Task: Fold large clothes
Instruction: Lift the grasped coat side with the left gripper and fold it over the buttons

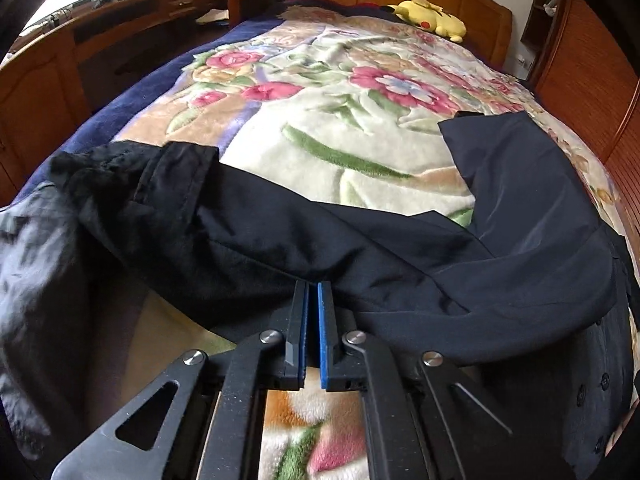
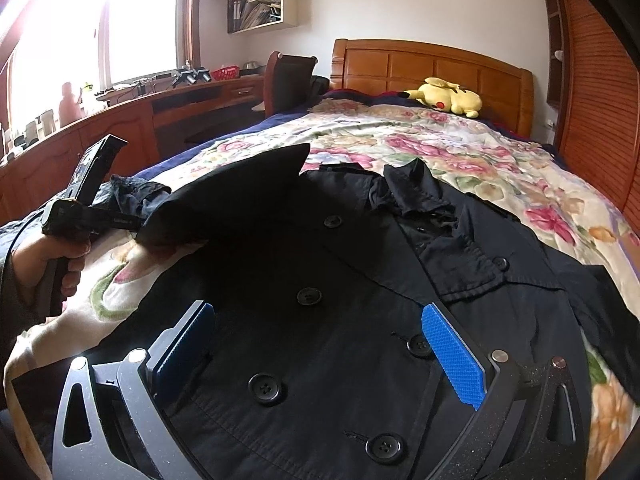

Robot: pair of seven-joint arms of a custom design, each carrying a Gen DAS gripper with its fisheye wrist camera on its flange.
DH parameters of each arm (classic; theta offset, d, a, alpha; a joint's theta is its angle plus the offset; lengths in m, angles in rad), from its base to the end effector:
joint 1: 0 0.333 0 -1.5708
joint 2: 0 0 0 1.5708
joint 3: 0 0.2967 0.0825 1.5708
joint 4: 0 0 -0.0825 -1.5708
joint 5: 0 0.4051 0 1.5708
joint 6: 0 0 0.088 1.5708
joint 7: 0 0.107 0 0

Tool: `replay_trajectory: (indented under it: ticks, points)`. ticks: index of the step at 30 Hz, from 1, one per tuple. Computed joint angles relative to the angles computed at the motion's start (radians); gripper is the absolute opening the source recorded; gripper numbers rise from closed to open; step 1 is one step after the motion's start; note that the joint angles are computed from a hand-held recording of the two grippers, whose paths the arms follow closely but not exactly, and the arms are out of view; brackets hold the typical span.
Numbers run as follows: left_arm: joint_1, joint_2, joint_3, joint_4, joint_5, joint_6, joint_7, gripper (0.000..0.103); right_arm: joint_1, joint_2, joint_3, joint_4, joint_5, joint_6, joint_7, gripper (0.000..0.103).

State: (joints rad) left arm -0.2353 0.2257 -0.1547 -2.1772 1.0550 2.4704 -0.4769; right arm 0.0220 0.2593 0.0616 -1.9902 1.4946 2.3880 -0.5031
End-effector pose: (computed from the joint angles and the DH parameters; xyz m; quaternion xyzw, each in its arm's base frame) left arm 0.5308 -0.2208 0.2597 -0.8855 0.3426 -0.1639 0.2677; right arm 0.6273 0.0605 0.3216 -0.8302 0.2332 -0.1517 0.4831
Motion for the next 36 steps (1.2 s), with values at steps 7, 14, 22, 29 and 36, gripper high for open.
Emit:
replay_trajectory:
  ticks: [7,14,22,29,36]
  points:
    - [-0.031,-0.036,-0.031,-0.013,-0.063,-0.151,0.057,0.048,-0.001,-0.002,0.001,-0.006,0.016,0.002,-0.020,0.103]
    - [-0.005,-0.037,-0.019,-0.066,-0.059,-0.045,-0.009,0.070,0.001,-0.007,-0.001,-0.016,0.029,0.008,-0.037,0.103]
    - [0.008,0.004,0.012,-0.034,0.060,0.029,-0.112,0.035,0.005,-0.001,0.000,-0.008,0.019,0.019,-0.030,0.103]
    - [-0.034,-0.013,-0.009,0.042,0.073,-0.122,-0.039,0.005,-0.004,-0.007,-0.007,-0.009,-0.005,-0.012,-0.007,0.103]
    - [-0.102,0.021,-0.041,0.201,0.130,-0.229,0.109,0.004,-0.030,-0.011,-0.022,0.001,0.017,-0.025,-0.022,0.103]
